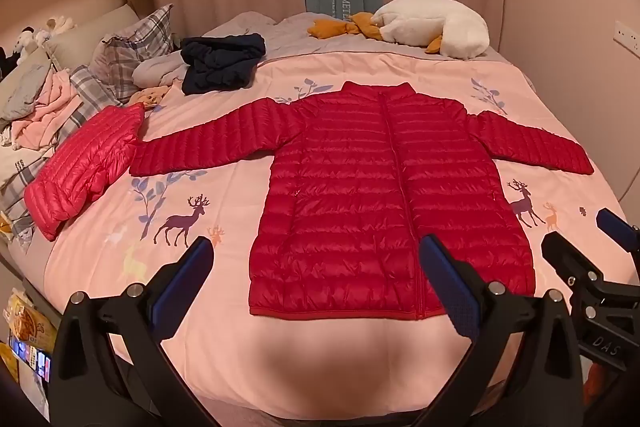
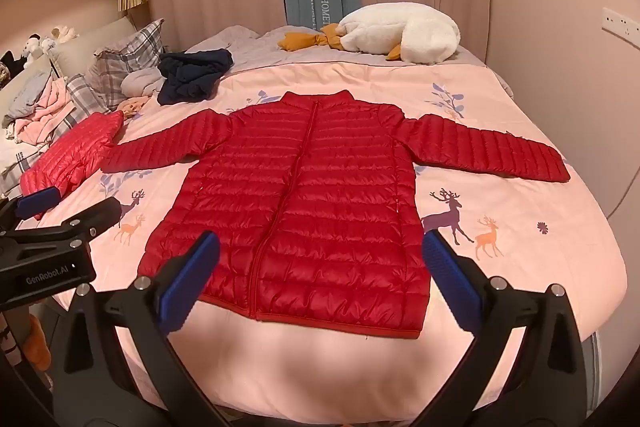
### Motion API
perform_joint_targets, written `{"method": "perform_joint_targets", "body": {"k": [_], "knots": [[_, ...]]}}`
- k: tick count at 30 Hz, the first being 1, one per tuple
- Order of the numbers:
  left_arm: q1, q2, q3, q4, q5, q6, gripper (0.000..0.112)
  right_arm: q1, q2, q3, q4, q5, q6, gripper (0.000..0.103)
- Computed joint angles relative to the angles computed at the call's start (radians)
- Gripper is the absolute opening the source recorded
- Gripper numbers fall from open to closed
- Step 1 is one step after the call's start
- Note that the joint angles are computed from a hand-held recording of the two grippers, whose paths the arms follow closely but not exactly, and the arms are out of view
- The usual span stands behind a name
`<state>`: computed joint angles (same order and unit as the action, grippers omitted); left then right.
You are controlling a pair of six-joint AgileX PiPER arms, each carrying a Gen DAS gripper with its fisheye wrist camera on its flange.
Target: Fold large clothes
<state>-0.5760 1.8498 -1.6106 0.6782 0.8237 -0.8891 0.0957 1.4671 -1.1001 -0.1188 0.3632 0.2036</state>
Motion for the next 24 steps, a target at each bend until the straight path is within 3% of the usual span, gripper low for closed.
{"method": "perform_joint_targets", "body": {"k": [24], "knots": [[0.001, 0.000, 0.004, 0.007, -0.001, 0.003, 0.102, -0.011, 0.000, 0.010, 0.026, -0.012, -0.028, 0.101]]}}
